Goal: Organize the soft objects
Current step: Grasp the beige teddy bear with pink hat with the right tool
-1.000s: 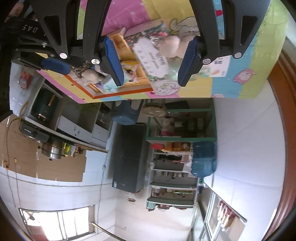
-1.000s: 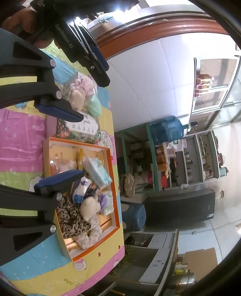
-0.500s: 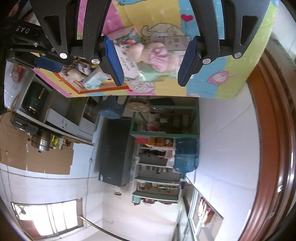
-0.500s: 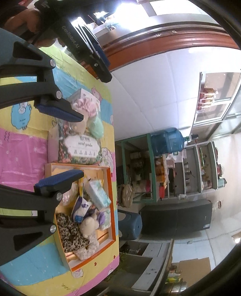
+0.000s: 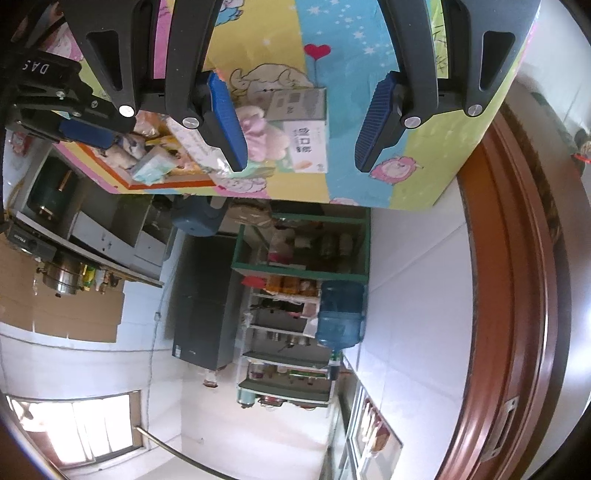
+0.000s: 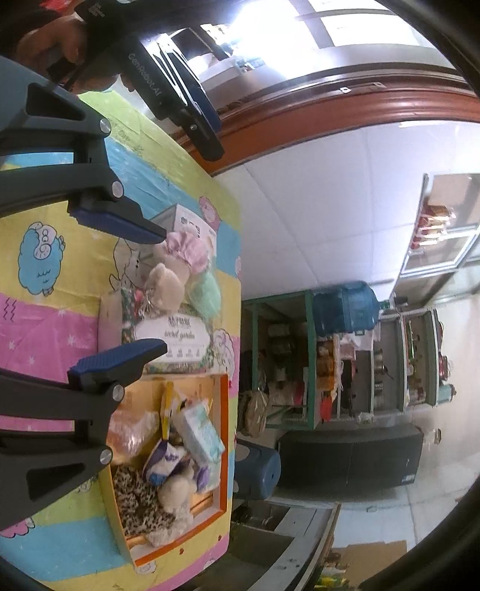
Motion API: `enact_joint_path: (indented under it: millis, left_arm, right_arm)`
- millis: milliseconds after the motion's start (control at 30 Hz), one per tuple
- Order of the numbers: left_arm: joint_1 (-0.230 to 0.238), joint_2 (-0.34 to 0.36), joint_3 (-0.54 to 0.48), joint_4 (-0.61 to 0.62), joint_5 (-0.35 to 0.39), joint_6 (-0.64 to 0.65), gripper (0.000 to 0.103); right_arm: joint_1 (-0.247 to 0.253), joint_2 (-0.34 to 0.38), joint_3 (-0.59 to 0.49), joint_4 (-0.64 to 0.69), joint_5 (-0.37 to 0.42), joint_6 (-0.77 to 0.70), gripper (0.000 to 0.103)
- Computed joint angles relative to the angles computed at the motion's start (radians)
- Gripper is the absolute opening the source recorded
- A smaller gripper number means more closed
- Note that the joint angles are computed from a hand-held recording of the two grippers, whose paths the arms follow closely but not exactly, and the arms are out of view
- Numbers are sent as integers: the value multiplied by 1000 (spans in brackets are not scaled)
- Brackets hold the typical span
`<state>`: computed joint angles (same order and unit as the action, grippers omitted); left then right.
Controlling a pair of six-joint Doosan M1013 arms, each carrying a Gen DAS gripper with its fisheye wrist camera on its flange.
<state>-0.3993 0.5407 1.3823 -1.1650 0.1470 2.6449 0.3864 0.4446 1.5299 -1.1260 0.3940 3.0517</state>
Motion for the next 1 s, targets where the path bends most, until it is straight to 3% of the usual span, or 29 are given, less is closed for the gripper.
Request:
enact_joint_path:
  millis: [167,433,533,833,900,933,1000]
  left_arm:
    - [11,15,-5,82,8,-86,62]
    - [21,34,-18,207,11,-218,62]
    - [22,41,-25,311,7,-327,62]
    - [28,57,-42,425,20,-469,62]
    - [28,60,-45,426,25,-471,62]
    - [27,62,-47,440,26,-482,62]
    - [25,64,-50,461,30,-499,62]
  right_arm:
    - [-5,37,-36,102,-17,-152,53]
    - [-11,126,-148,293,55,-510,53]
    - [-19,156,-189,379,78,-630,53]
    - [-29,190,-243,423,120,-773,53]
    - [-30,189,-239,420,114,-771,48]
    - [-29,188,-236,407,112,-757,32]
    - [-32,182,-226,416,92,-753,31]
